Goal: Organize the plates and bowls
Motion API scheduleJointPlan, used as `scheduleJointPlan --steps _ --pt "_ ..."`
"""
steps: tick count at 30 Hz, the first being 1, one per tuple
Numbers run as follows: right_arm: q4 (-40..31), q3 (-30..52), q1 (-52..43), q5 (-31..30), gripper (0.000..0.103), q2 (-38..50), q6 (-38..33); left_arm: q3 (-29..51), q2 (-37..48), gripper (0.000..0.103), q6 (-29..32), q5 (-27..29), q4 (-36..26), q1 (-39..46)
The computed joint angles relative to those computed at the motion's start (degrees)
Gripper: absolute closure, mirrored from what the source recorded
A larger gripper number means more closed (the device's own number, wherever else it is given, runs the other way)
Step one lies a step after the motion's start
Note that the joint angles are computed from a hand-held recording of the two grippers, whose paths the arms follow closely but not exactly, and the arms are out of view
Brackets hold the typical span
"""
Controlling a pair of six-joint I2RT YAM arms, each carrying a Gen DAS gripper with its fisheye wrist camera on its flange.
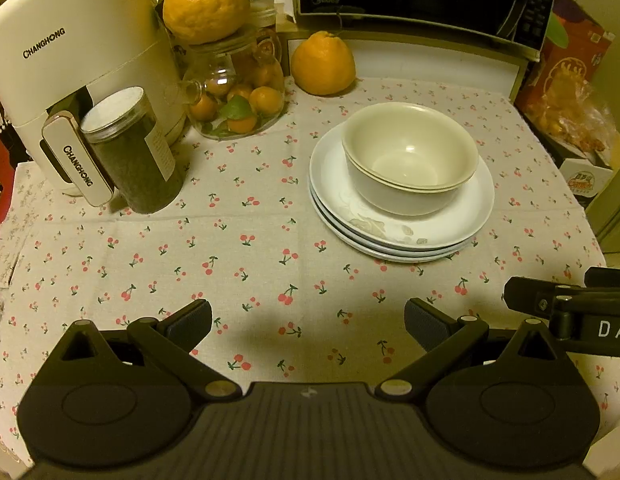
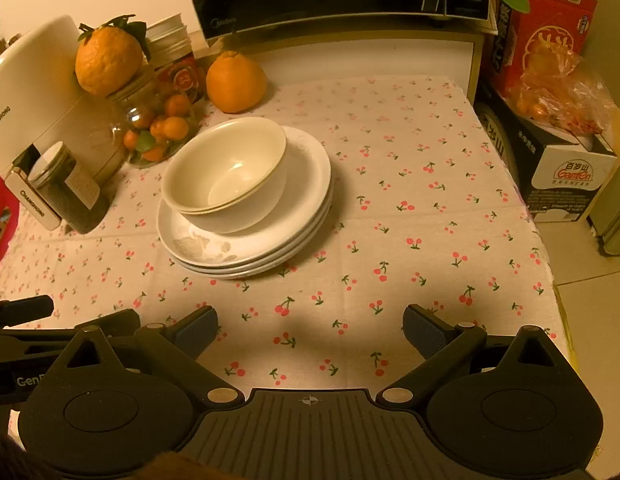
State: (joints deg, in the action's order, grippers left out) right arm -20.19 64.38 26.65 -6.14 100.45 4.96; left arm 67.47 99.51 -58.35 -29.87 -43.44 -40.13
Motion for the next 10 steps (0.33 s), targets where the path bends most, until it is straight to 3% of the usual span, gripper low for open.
scheduleJointPlan --steps 10 --pt "-0.1 0.0 0.1 0.2 0.003 0.0 0.0 -0.2 0.1 0.000 0.0 1.1 0.4 0.2"
